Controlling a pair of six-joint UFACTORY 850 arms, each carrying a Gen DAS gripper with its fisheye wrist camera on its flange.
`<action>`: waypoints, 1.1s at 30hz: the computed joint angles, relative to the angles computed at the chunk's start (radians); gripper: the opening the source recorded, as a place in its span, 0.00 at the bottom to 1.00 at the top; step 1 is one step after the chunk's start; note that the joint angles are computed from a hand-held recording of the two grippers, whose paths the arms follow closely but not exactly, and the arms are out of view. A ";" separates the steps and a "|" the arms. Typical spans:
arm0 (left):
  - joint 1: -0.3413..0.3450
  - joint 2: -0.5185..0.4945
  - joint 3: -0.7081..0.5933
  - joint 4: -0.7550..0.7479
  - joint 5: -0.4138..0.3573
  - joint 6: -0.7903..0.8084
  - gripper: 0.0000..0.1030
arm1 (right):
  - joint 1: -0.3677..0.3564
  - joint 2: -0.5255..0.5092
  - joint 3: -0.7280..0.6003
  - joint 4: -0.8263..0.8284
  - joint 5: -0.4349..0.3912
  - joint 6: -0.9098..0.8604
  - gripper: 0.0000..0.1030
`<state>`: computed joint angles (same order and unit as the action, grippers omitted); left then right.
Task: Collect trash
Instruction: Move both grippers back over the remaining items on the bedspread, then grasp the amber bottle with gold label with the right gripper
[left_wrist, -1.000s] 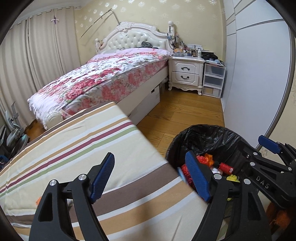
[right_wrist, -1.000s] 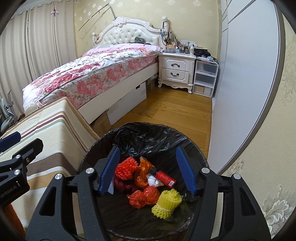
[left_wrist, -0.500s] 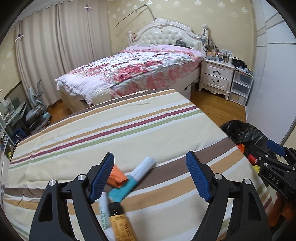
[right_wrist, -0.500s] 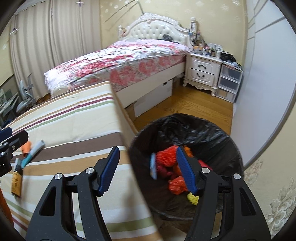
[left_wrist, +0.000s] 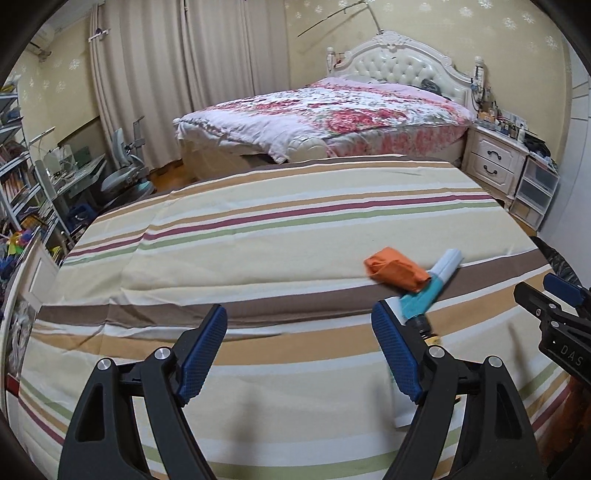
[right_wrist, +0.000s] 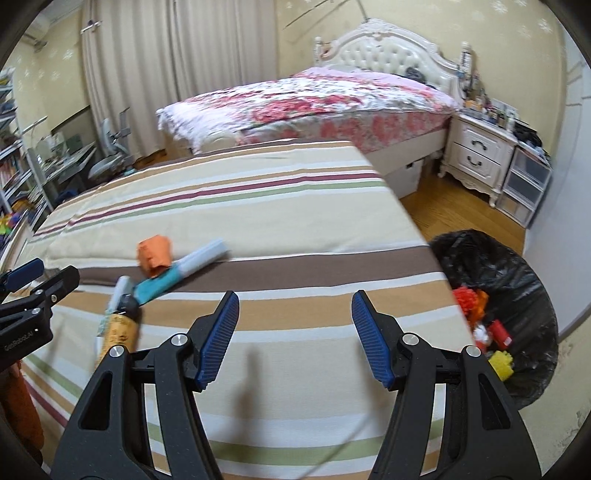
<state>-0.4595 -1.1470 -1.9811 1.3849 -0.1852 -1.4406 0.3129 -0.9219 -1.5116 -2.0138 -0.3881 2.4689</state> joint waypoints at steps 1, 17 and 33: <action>0.006 0.004 0.009 0.004 -0.003 -0.012 0.76 | 0.007 -0.007 -0.014 0.014 0.007 -0.024 0.60; 0.071 0.060 0.133 0.299 -0.007 -0.374 0.76 | 0.084 -0.079 -0.161 0.235 0.076 -0.352 0.60; 0.067 0.045 0.112 0.176 0.017 -0.250 0.76 | 0.097 -0.112 -0.208 0.430 0.132 -0.595 0.25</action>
<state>-0.3929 -1.1017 -1.8686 1.5605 -0.1682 -1.6907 0.4101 -1.0338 -1.7194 -1.5839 -0.2562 1.8737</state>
